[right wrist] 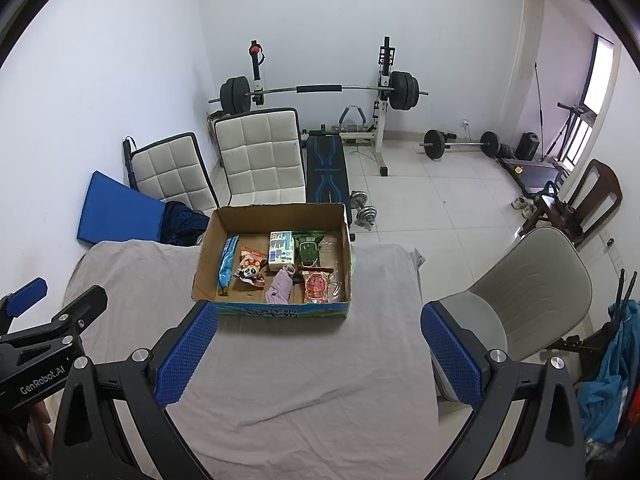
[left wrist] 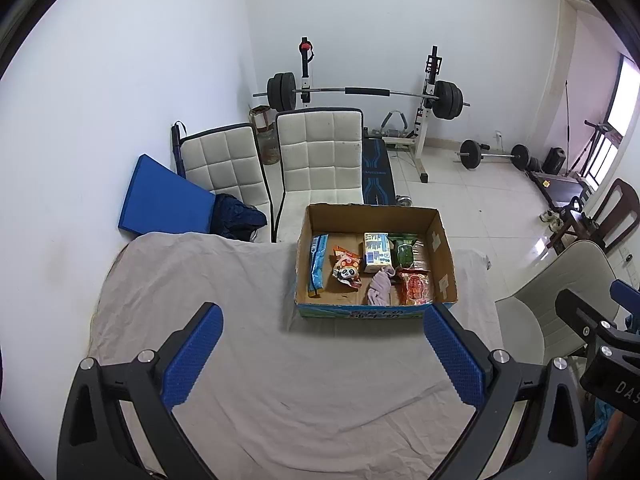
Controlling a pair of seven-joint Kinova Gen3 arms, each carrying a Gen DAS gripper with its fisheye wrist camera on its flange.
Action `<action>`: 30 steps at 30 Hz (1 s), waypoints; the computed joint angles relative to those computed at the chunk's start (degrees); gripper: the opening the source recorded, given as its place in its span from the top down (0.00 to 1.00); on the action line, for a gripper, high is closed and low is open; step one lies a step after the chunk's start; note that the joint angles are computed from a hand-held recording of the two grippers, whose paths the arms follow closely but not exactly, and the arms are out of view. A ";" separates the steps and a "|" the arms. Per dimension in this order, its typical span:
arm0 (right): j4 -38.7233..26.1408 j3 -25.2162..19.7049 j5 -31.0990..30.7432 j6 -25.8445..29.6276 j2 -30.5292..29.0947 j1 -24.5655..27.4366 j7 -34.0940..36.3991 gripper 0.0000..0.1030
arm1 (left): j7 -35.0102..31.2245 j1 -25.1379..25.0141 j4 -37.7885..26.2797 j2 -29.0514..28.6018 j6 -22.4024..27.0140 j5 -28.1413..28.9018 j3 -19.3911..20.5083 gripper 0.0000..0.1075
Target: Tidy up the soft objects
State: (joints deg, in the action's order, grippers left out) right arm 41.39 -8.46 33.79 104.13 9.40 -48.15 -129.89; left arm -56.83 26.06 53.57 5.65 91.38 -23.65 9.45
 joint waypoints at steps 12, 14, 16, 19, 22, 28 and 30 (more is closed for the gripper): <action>-1.18 -0.04 1.24 1.11 -0.08 -1.31 -0.67 0.00 | -0.78 -0.04 0.19 -0.52 -0.37 0.34 0.12 0.04; -1.10 -0.18 2.18 1.40 -0.27 -2.08 -1.02 0.00 | -1.53 -0.27 -0.05 -0.50 -0.39 0.55 0.19 0.04; -1.31 -0.31 3.14 1.79 -0.23 -2.77 -1.22 0.00 | -1.66 -0.27 -0.14 -0.46 -0.30 0.50 0.24 0.04; -1.44 -0.34 3.97 2.30 -0.24 -3.30 -1.39 0.00 | -1.56 -0.23 -0.28 -0.39 -0.09 0.40 0.27 0.04; -1.74 -0.29 4.35 2.71 -0.18 -3.54 -1.41 0.00 | -1.31 -0.13 -0.29 -0.37 -0.02 0.31 0.29 0.04; -2.02 -0.34 4.77 3.29 -0.23 -4.04 -1.59 0.00 | -0.68 -0.25 1.24 -1.41 -1.19 0.08 0.38 0.04; -1.95 -0.34 4.91 3.33 -0.26 -4.15 -1.74 0.00 | -0.69 -0.56 1.59 -1.64 -1.39 0.24 0.57 0.04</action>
State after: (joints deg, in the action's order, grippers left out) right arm 39.44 -8.79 38.69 107.46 9.14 -52.30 -131.63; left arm -57.52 25.49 55.16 4.01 89.98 -23.41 10.02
